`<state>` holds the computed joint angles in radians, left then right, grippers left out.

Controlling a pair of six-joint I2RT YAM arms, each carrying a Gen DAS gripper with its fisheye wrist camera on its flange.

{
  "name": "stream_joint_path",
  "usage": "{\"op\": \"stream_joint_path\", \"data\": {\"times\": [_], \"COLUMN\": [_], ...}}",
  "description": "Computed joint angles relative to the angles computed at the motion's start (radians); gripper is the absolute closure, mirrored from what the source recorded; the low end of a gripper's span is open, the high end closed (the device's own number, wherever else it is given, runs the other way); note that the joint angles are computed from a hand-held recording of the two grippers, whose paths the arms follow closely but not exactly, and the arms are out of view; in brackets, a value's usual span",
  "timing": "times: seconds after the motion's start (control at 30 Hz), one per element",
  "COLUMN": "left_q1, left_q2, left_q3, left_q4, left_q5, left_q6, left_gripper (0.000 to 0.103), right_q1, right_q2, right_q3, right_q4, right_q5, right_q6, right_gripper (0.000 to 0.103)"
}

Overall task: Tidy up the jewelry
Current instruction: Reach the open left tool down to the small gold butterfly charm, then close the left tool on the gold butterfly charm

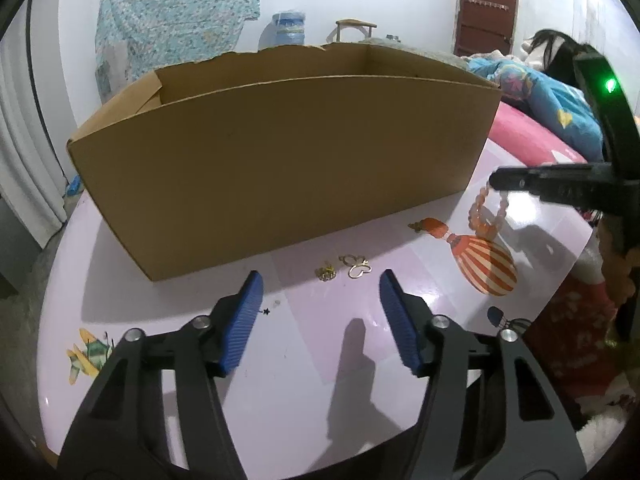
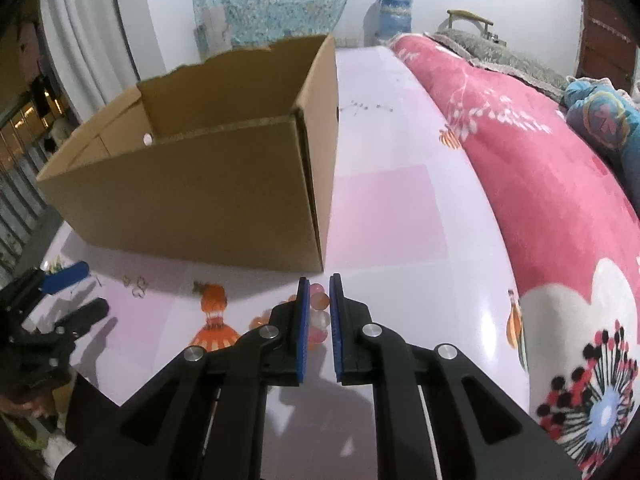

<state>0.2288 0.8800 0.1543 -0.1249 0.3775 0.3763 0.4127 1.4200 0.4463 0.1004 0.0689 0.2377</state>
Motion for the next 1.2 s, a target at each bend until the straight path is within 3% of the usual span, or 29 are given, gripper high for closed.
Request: {"op": "stream_joint_path", "data": {"times": [0.03, 0.07, 0.13, 0.33, 0.53, 0.83, 1.2], "left_q1": [0.002, 0.004, 0.012, -0.009, -0.015, -0.082, -0.053], "left_q2": [0.01, 0.025, 0.048, 0.178, 0.286, 0.275, 0.242], "left_q3": [0.005, 0.013, 0.025, 0.074, 0.107, 0.087, 0.065], "left_q4": [0.002, 0.006, 0.01, 0.042, 0.069, 0.113, 0.109], "left_q5": [0.0, 0.004, 0.01, -0.003, 0.006, -0.066, -0.03], "left_q6": [0.006, 0.014, 0.033, 0.049, 0.055, 0.08, 0.083], "left_gripper": [0.051, 0.054, 0.058, 0.08, 0.082, 0.094, 0.103], "right_q1": [-0.008, -0.016, -0.02, -0.052, -0.013, 0.023, 0.065], "right_q2": [-0.011, -0.023, -0.052, -0.144, -0.143, -0.086, -0.092], "right_q3": [-0.005, -0.011, -0.034, -0.109, -0.145, -0.147, -0.151], "right_q4": [0.007, 0.013, 0.033, 0.071, 0.134, 0.192, 0.178], "right_q5": [-0.012, -0.022, -0.022, -0.125, -0.167, -0.206, -0.185], "right_q6": [-0.003, -0.006, -0.008, 0.014, 0.055, 0.099, 0.116], "right_gripper": [0.087, 0.076, 0.067, 0.067, 0.067, 0.067, 0.067]}}
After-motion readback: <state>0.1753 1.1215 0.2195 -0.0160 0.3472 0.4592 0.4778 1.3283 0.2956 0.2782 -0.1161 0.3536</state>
